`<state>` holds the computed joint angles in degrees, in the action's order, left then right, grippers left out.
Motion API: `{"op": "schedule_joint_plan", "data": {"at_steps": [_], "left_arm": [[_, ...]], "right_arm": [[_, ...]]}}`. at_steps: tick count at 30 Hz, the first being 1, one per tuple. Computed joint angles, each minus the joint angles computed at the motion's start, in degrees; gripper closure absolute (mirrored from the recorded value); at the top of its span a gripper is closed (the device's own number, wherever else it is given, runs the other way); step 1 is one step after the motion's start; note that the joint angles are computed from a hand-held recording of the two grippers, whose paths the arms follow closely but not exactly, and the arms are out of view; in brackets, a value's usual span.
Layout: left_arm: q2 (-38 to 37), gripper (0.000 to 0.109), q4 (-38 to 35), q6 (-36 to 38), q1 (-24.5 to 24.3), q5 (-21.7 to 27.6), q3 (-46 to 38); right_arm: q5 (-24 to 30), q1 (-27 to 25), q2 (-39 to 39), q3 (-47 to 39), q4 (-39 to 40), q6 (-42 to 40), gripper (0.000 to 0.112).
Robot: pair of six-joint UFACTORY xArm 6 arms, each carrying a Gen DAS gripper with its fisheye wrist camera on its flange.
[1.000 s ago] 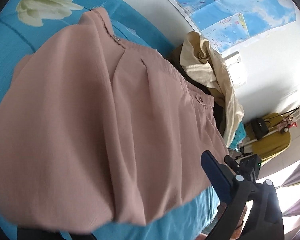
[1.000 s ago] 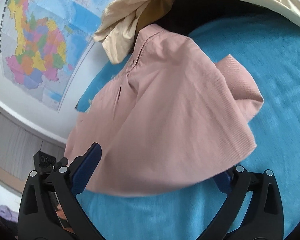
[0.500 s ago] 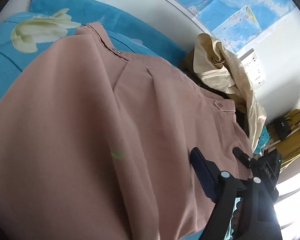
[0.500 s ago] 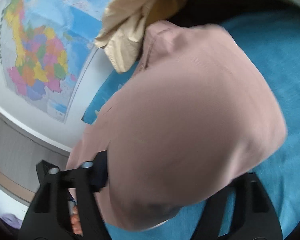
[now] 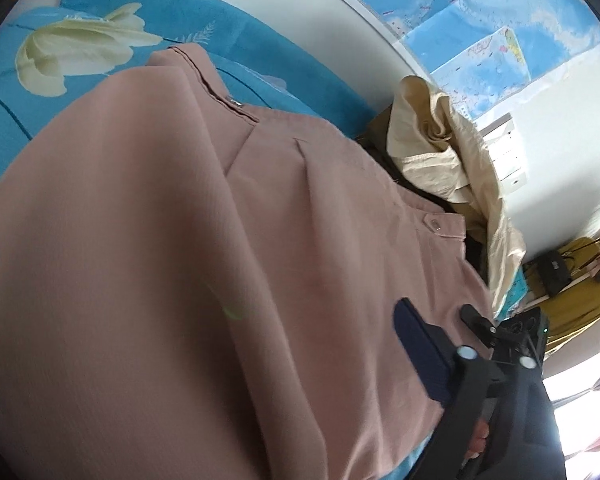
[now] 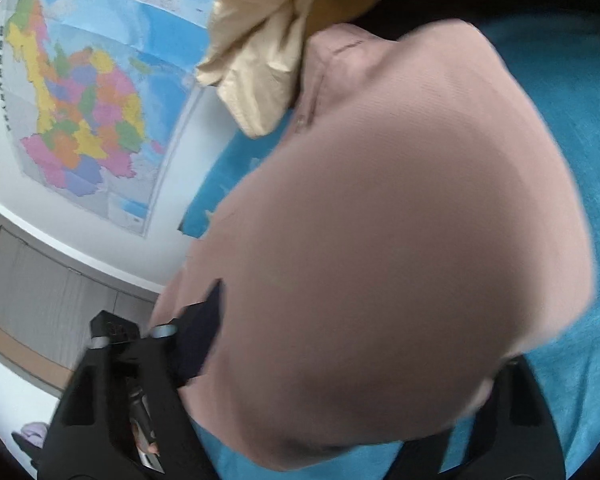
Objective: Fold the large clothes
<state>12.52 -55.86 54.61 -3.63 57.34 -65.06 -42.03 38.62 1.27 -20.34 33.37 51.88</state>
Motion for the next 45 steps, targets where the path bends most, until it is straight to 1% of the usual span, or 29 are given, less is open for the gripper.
{"op": "schedule_joint_plan", "data": {"at_steps": [1,3,4,6,7,10,12,13,15,16,18,19,21,23,24,27,29,31,34,37,39,40,41,43,44,45], "left_arm": [[-0.1,0.028,0.6,-0.3,-0.1,-0.5,0.0],[-0.3,0.036,1.8,-1.0,-0.6,-2.2,0.3],[-0.4,0.037,2.2,-1.1,-0.8,-2.8,0.4],[-0.8,0.044,3.1,-1.2,-1.4,-4.6,1.0],[-0.9,0.046,3.4,-1.4,-1.6,-5.2,1.1],[-0.8,0.052,4.1,-1.6,-1.7,-5.8,1.0],[-0.6,0.061,4.4,-1.8,-1.9,-6.5,0.9],[-0.4,0.063,4.6,-1.9,-1.9,-6.5,0.8],[-0.1,0.068,5.0,-2.1,-1.8,-6.2,0.3],[0.0,0.069,5.3,-2.3,-1.8,-6.2,0.1],[0.4,0.077,5.5,-3.2,-1.6,-5.3,-0.6],[0.7,0.079,5.7,-3.5,-1.5,-4.8,-1.1],[1.6,0.088,5.5,-3.9,-0.7,-1.9,-3.0],[1.9,0.093,5.3,-3.6,0.0,0.0,-4.6],[1.9,0.094,4.9,-2.9,0.4,1.0,-5.6],[1.2,0.095,4.7,-1.5,0.7,0.5,-7.8],[1.0,0.095,4.4,-1.0,1.2,0.4,-10.0],[1.5,0.095,4.3,-0.8,1.9,1.1,-12.6],[2.3,0.095,4.5,-0.6,2.9,0.4,-16.8],[4.4,0.095,5.3,-1.4,3.8,-0.4,-22.5],[6.7,0.095,7.0,-2.9,4.1,-2.1,-27.3],[8.0,0.095,7.7,-3.7,4.3,-2.4,-29.7],[10.1,0.095,8.9,-5.1,4.5,-3.2,-33.5],[14.1,0.095,10.3,-7.3,5.1,-3.4,-40.4],[16.0,0.095,10.6,-7.9,5.6,-3.4,-43.4],[19.2,0.095,11.5,-10.0,6.1,-3.8,-48.9]], "right_arm": [[-0.8,-0.9,0.3,0.8,-2.4,2.4,0.061],[-2.7,-2.1,0.7,1.8,-5.6,5.4,0.065],[-2.9,-2.3,0.8,2.0,-6.1,5.9,0.066],[-3.1,-2.2,0.9,2.2,-6.2,5.7,0.069],[-3.1,-2.4,0.9,2.3,-6.5,5.9,0.070],[-3.7,-3.5,1.0,2.7,-8.9,7.5,0.073],[-4.5,-4.0,1.4,2.9,-10.1,8.6,0.076],[-4.6,-4.4,1.6,2.8,-11.3,9.0,0.076],[-5.9,-5.3,2.2,3.1,-13.5,10.9,0.078],[-5.7,-5.6,2.1,3.1,-14.3,11.1,0.078],[-7.0,-7.2,2.9,3.0,-18.4,13.5,0.084],[-6.9,-7.7,3.0,2.9,-19.5,14.0,0.085],[-5.8,-8.1,2.2,2.2,-20.7,13.4,0.087],[-6.1,-8.9,1.8,1.5,-23.0,13.7,0.088],[-5.8,-9.3,1.3,0.8,-24.3,13.3,0.088],[-0.6,-8.9,-1.5,-2.2,-23.8,7.9,0.088],[1.6,-8.9,-2.1,-4.8,-23.8,5.3,0.088],[3.8,-9.8,-2.0,-8.3,-26.1,3.8,0.088],[7.0,-11.3,-0.9,-13.5,-30.0,2.5,0.088],[8.9,-14.2,2.4,-20.6,-37.6,5.4,0.088],[10.6,-15.8,5.4,-26.3,-42.8,7.6,0.088],[12.1,-16.8,7.6,-30.4,-46.5,9.6,0.088],[12.7,-17.4,8.9,-32.8,-48.9,10.8,0.088],[14.2,-18.7,13.6,-40.8,-54.1,13.8,0.088],[14.7,-19.7,17.1,-46.5,-58.8,17.6,0.088],[15.3,-20.3,19.3,-50.3,-61.4,19.6,0.088]]}}
